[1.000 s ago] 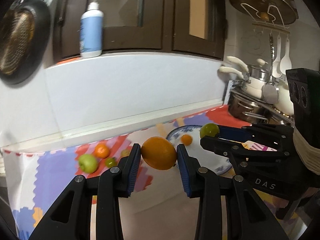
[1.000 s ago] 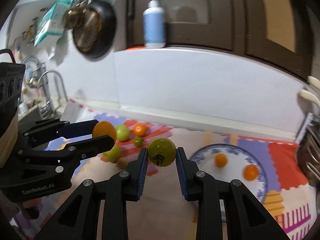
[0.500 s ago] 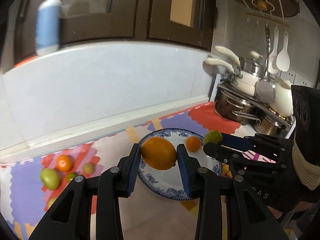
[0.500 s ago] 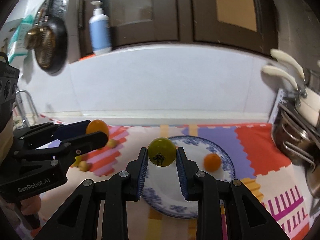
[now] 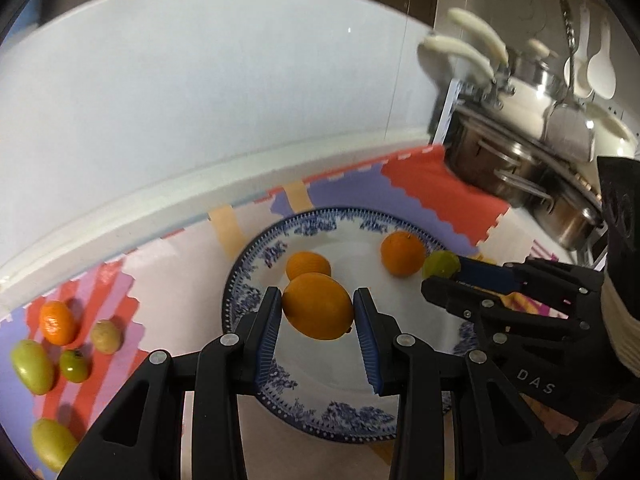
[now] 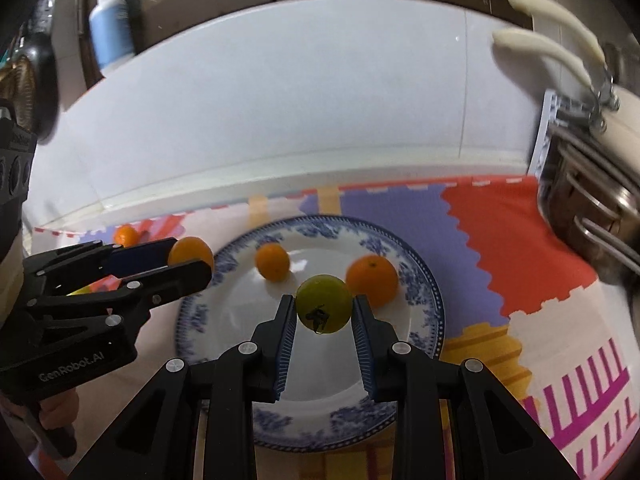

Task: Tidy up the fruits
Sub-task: 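Carry both fruits onto the plate and open both tools, then move both open tools back toward the remaining fruits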

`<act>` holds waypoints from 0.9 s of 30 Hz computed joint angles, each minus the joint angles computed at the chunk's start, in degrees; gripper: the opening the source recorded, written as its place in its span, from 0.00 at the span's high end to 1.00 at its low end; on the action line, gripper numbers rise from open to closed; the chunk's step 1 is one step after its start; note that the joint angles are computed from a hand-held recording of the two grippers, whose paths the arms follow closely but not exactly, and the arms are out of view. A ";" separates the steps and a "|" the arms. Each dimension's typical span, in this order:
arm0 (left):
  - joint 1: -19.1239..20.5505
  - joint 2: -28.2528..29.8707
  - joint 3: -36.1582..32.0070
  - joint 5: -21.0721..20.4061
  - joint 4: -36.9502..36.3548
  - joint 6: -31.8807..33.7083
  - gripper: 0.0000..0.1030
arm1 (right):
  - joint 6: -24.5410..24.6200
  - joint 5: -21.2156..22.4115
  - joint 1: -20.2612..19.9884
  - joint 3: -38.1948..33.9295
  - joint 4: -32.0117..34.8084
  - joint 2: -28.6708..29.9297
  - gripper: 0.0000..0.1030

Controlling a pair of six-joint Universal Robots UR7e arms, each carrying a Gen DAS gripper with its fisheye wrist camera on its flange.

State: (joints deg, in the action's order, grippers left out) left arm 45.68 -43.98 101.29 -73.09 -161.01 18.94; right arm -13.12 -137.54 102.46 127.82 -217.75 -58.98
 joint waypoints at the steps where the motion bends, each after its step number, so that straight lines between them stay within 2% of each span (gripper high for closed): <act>1: 0.06 0.36 -0.20 0.08 0.26 0.01 0.64 | -0.13 0.38 -0.51 0.04 0.04 0.04 0.71; 7: 0.38 2.52 -1.39 0.72 1.75 0.12 0.64 | 0.98 2.31 -3.18 0.41 1.32 -0.09 0.71; 14: 0.38 3.43 -1.93 1.02 2.28 -0.38 0.64 | 1.64 2.92 -4.43 0.43 1.22 0.08 0.71; 17: 0.13 3.22 -1.50 1.77 0.92 -0.18 0.51 | 1.83 2.41 -4.41 0.37 1.04 0.10 0.68; 18: 0.07 3.05 -1.42 1.83 0.78 -0.16 0.47 | 1.94 2.36 -4.35 0.37 1.24 -0.03 0.59; 19: -0.04 2.79 -1.16 2.10 0.34 -0.15 0.47 | 1.97 1.79 -4.09 0.30 0.94 0.04 0.55; 23: -0.77 0.91 0.73 3.42 -2.22 0.11 0.46 | 0.28 -0.62 -2.49 0.07 -1.90 0.74 0.54; 27: -1.71 -1.93 3.51 4.18 -5.79 0.58 0.38 | -0.17 -2.08 -0.42 0.16 -3.29 0.79 0.54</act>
